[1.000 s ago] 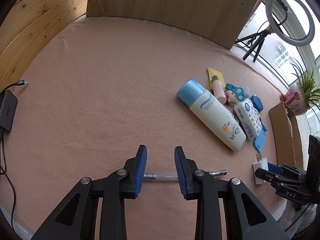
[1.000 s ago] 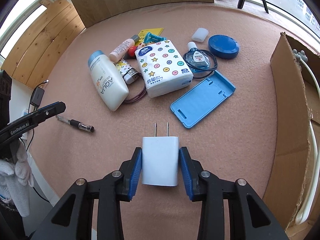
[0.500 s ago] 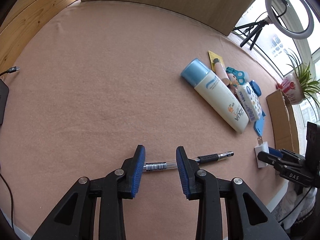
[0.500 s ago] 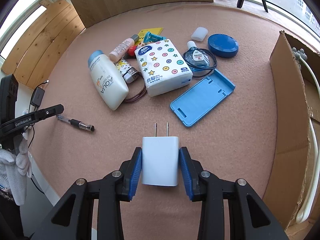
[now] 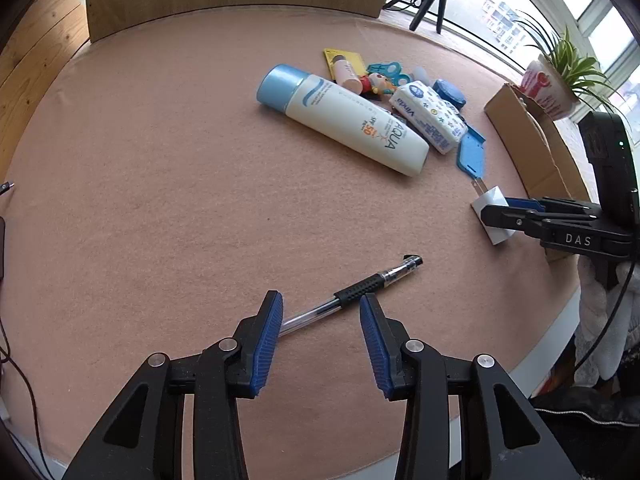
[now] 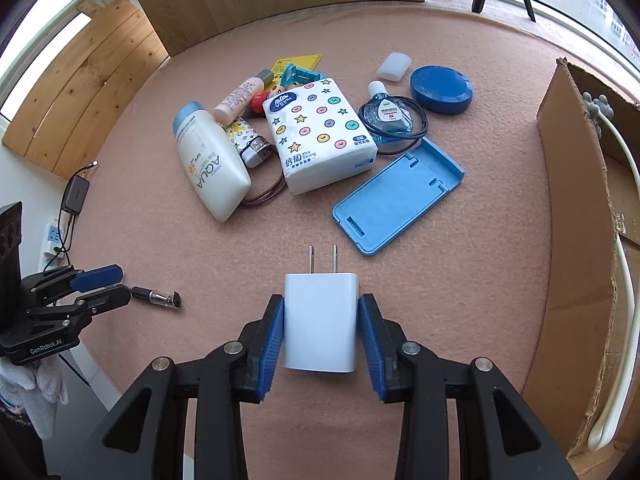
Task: Organize objects
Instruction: 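Grasp the black pen with the left gripper and lift it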
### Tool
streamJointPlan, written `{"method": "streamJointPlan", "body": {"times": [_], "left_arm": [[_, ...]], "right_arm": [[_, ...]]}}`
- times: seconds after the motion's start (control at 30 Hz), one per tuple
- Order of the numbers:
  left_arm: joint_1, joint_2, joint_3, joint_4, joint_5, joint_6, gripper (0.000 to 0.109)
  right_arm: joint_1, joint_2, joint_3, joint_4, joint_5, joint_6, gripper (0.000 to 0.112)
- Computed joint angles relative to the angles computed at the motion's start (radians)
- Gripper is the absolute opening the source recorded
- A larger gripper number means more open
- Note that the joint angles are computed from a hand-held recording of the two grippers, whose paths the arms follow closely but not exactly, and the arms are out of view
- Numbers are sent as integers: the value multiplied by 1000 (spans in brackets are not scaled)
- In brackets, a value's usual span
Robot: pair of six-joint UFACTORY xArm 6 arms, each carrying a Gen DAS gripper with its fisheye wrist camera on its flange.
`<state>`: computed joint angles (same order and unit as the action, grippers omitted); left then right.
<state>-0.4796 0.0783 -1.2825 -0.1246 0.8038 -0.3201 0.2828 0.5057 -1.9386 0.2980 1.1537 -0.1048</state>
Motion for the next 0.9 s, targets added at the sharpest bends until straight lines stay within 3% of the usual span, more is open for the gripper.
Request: {"method": "streamJointPlan", "body": {"times": [0.13,0.33,0.5,0.7,0.8,0.9], "left_arm": [[-20,20,-49,39,53,55,50],[-17,71,-97,126,117,30,49],[7,47,-55,64,55,17,28],[27,28,-22,29,-17,-85,13],[25,16,-3,31,-42,-121,8],[15,8,-8,33,-17,-60,8]], "right_arm": [[-2,-4,6,7,-4,3,34],[-4,-12,20,6,-11,3,34],[-5,-26,40,1,-19,11,34],[3,-48,64,-10,-27,34,34],[8,-54,68,-19,-28,44,34],[13,-58,71,-27,-28,52,34]]}}
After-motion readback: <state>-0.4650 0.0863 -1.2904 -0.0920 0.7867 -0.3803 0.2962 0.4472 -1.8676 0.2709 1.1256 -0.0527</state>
